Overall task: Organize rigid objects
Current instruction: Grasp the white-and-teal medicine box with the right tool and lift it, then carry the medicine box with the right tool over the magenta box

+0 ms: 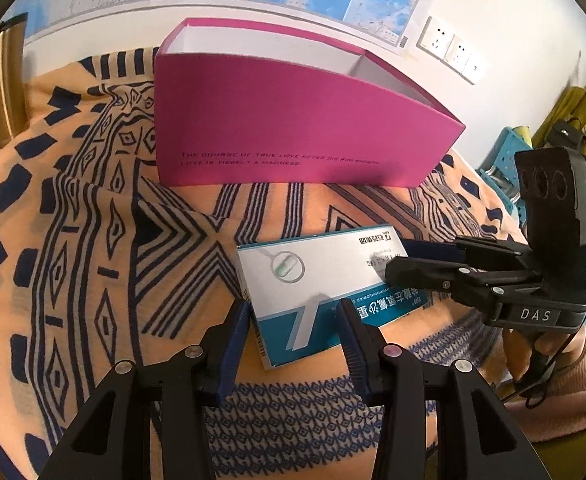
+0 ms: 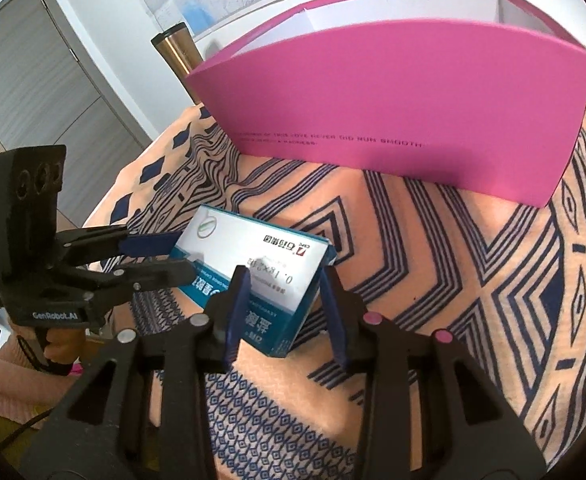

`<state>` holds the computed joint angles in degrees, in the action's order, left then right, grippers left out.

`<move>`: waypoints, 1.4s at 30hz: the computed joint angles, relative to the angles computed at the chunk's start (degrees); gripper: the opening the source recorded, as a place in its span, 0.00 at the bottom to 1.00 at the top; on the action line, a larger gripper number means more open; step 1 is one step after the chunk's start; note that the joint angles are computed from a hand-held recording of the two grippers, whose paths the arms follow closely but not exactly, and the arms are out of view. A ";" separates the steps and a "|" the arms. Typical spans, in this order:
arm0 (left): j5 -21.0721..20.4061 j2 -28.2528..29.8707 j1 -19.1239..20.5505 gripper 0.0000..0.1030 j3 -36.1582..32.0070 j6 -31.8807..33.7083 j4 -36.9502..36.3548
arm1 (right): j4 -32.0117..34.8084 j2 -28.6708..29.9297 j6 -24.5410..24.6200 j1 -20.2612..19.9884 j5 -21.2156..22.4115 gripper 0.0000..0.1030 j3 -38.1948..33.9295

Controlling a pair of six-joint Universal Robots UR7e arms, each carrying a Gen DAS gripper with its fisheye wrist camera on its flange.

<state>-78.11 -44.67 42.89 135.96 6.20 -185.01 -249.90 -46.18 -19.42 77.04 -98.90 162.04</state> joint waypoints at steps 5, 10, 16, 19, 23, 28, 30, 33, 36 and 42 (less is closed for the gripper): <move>-0.48 -0.62 -0.09 0.43 0.23 0.08 -0.64 | 0.61 -1.83 -0.08 3.14 -2.93 0.38 -0.46; -0.67 -0.97 -0.28 0.43 0.39 0.10 -1.29 | 1.25 -3.03 -0.11 5.39 -5.01 0.38 -0.94; -0.72 -0.96 -0.54 0.43 0.53 -0.02 -2.21 | 1.02 -3.63 -0.15 6.52 -5.84 0.38 -1.10; -0.92 -0.98 -0.58 0.43 0.91 0.26 -3.16 | 0.55 -3.70 -0.23 6.76 -6.03 0.38 -1.05; -0.87 -0.83 -0.81 0.43 1.26 0.58 -4.57 | 0.31 -4.08 -0.15 7.12 -6.21 0.38 -1.09; -1.05 -0.98 -1.32 0.43 1.31 1.11 -5.71 | -0.35 -4.76 -0.41 7.41 -6.46 0.38 -0.83; -1.13 -1.16 -1.50 0.43 1.26 1.47 -6.00 | -0.35 -5.20 -0.53 7.64 -6.62 0.38 -0.84; -1.10 -1.44 -1.92 0.43 1.23 1.86 -6.53 | 0.37 -6.59 -0.62 7.77 -6.50 0.38 -0.80; -0.85 -1.60 -2.32 0.43 1.01 2.19 -7.07 | 1.34 -7.97 -0.85 8.26 -6.85 0.38 -1.04; -0.55 -1.67 -2.79 0.43 0.57 2.44 -8.13 | 3.60 -10.79 -1.25 9.37 -7.45 0.38 -1.82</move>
<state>-78.65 -46.34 40.10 136.53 8.64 -193.14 -246.30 -56.98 -20.68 86.41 -106.35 160.21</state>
